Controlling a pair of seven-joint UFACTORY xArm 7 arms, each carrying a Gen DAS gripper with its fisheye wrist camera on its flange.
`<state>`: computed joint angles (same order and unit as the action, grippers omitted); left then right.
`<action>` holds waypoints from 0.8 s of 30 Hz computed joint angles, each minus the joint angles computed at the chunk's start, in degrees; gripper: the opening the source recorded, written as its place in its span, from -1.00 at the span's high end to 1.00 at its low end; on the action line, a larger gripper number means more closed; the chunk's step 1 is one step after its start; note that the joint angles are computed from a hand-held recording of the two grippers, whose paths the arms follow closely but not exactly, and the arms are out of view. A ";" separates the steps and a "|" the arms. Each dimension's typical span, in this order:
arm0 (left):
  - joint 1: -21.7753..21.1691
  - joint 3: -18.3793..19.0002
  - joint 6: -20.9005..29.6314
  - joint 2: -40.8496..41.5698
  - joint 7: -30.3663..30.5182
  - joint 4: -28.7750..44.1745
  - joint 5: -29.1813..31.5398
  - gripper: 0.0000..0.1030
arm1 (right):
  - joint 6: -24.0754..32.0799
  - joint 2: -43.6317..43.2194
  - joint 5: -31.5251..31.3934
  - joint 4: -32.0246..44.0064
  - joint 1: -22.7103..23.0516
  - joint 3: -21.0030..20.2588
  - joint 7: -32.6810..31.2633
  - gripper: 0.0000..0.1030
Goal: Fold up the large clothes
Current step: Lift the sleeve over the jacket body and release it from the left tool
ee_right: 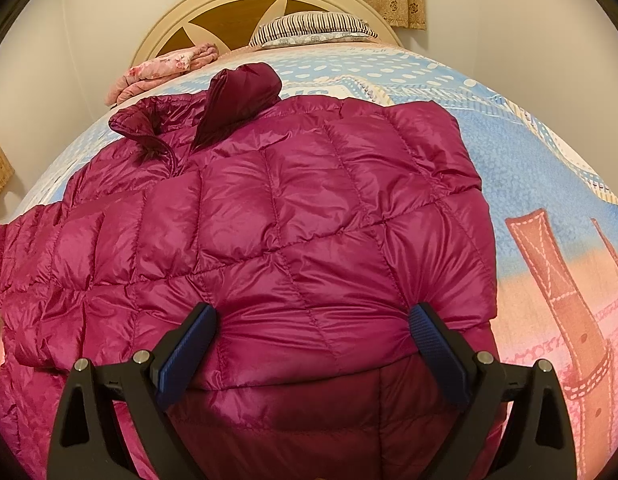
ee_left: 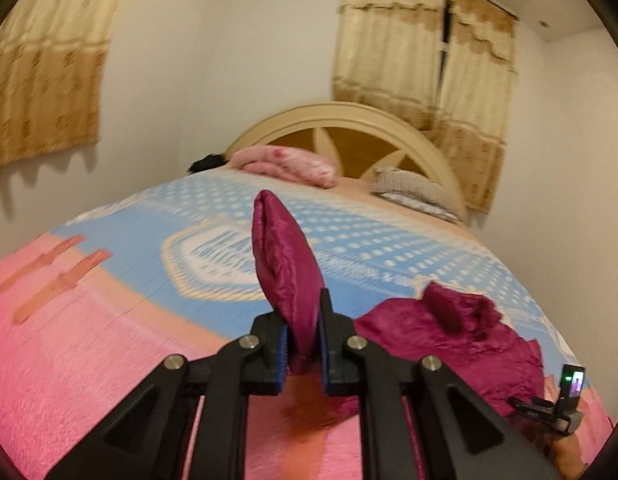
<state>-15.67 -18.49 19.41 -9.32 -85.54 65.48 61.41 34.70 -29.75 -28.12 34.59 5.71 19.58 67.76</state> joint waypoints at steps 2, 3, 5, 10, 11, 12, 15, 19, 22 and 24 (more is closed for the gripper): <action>-0.79 -0.31 -0.19 1.80 1.77 2.62 -0.62 0.75 | -0.22 -0.07 0.03 -0.09 0.02 -0.16 -0.08 -0.90; -1.42 -0.41 0.00 2.89 2.65 4.20 -0.70 0.75 | -0.30 -0.19 0.09 -0.20 0.05 -0.19 -0.07 -0.90; -2.86 -0.18 -0.08 4.65 3.83 6.67 -0.30 0.75 | -0.50 -0.33 0.15 -0.38 0.02 -0.26 -0.15 -0.90; -8.47 0.74 0.59 10.32 11.24 13.85 -1.59 0.75 | -1.61 -0.81 0.48 -0.97 -0.20 -0.39 -0.01 -0.90; -9.78 0.83 1.45 11.56 12.50 15.35 -1.25 0.75 | -2.12 -1.01 0.61 -1.27 -0.25 -0.54 -0.03 -0.90; -11.08 0.96 2.29 12.80 13.27 16.85 -0.76 0.75 | -2.57 -1.20 0.77 -1.50 -0.31 -0.56 0.03 -0.90; -14.74 1.53 3.68 16.51 16.15 20.80 -0.75 0.75 | -4.84 -2.29 1.56 -2.81 -0.59 -0.97 0.14 -0.90; -19.05 2.52 3.79 21.84 19.00 25.82 -2.43 0.75 | -5.98 -2.65 2.32 -3.29 -1.41 -0.37 -0.03 -0.90; -22.76 3.22 5.45 26.93 22.06 30.51 -3.52 0.75 | -6.89 -3.12 2.73 -3.75 -1.84 -0.06 0.14 -0.90; -24.62 3.82 6.03 29.76 23.74 32.58 -4.99 0.75 | -8.48 -3.81 3.22 -4.62 -2.08 -0.20 0.40 -0.90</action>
